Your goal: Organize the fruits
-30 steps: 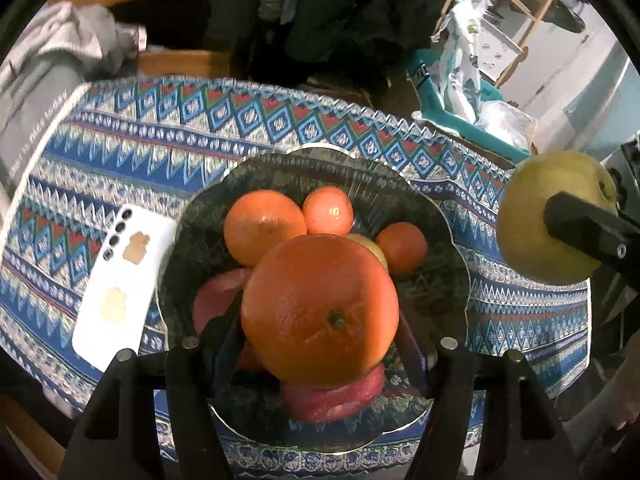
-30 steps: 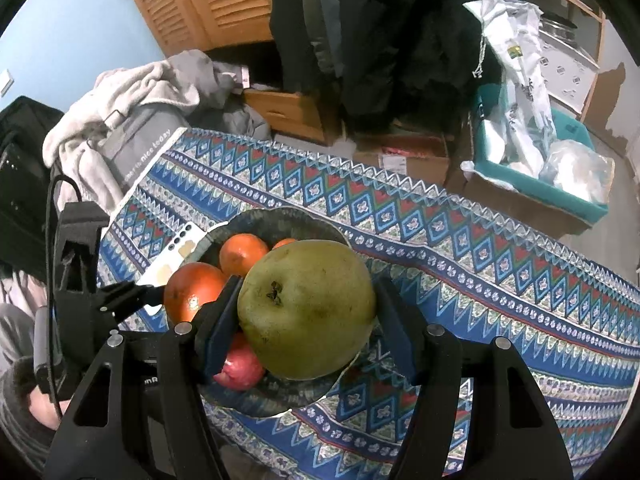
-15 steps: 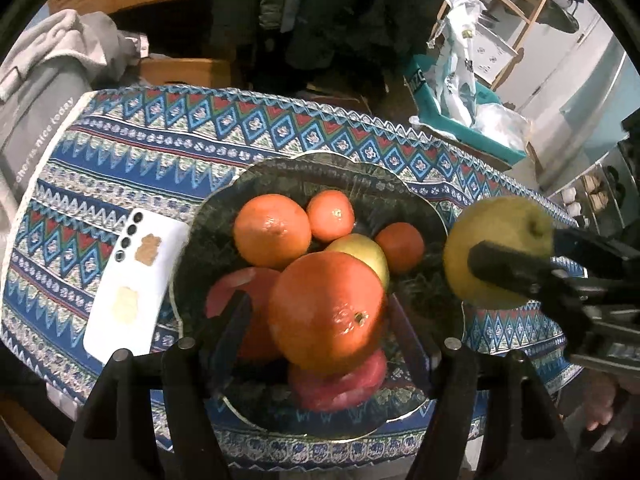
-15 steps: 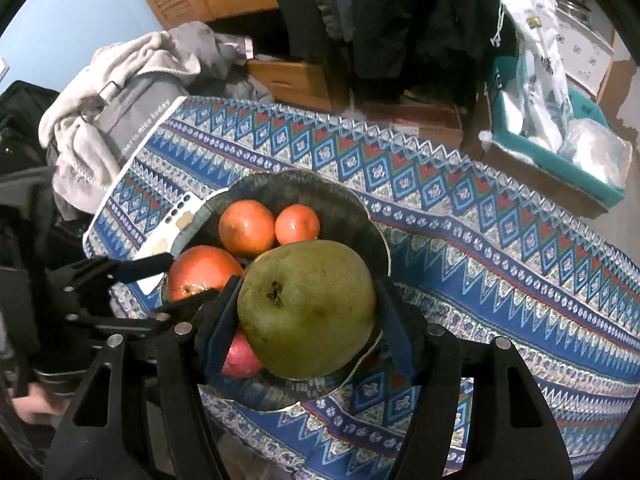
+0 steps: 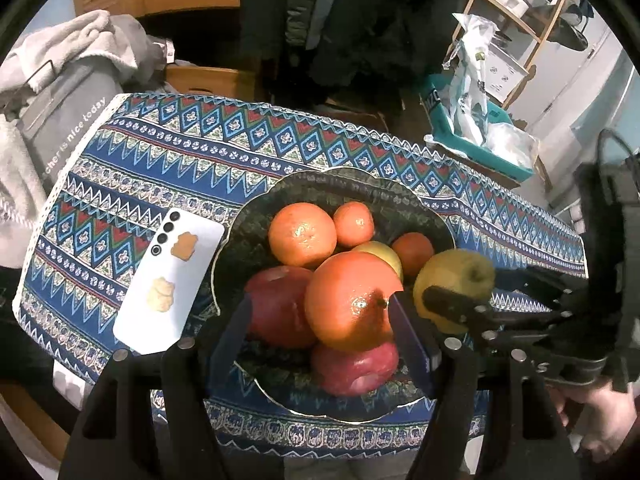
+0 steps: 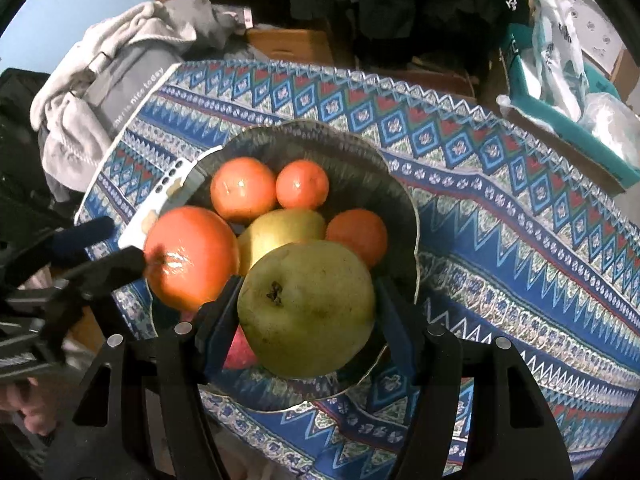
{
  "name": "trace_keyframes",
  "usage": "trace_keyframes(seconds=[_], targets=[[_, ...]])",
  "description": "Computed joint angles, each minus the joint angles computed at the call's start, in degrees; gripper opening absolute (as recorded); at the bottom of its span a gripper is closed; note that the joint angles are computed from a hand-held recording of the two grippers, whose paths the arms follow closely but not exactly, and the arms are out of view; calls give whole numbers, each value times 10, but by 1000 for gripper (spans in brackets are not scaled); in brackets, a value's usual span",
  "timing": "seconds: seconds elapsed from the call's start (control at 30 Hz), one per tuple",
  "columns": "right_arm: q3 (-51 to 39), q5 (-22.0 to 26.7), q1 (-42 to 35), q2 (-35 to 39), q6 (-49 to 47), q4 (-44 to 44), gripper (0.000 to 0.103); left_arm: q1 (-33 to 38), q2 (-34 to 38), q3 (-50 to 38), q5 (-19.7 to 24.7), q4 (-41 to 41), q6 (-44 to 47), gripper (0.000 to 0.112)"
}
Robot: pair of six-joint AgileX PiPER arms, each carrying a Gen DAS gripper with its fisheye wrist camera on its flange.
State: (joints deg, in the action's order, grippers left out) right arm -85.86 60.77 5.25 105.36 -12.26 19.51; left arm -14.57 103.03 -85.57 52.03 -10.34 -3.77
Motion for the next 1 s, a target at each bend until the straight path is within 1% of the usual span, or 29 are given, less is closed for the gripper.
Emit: trace_keyframes(seconds=[0.13, 0.2, 0.43, 0.53, 0.7, 0.73, 0.83, 0.97, 1.0], targets=[[12, -3, 7, 5, 9, -15, 66, 2, -4, -3, 5, 0, -7, 72], [17, -10, 2, -4, -1, 2, 65, 1, -9, -2, 7, 1, -8, 72], [-10, 1, -11, -32, 5, 10, 66, -12, -30, -4, 8, 12, -15, 72], [-24, 5, -21, -47, 17, 0, 66, -15, -40, -5, 5, 16, -23, 77], [-48, 10, -42, -76, 24, -9, 66, -24, -57, -13, 3, 24, -34, 79], [-52, 13, -46, -79, 24, -8, 66, -28, -63, -12, -1, 29, -39, 80], [-61, 14, -60, -98, 22, -6, 66, -40, -78, -11, -12, 52, -57, 81], [-72, 13, -69, -119, 24, -25, 70, -50, -92, -20, -10, 62, -66, 82], [-74, 16, -76, -125, 18, -21, 70, -52, -96, -23, -10, 60, -64, 85]])
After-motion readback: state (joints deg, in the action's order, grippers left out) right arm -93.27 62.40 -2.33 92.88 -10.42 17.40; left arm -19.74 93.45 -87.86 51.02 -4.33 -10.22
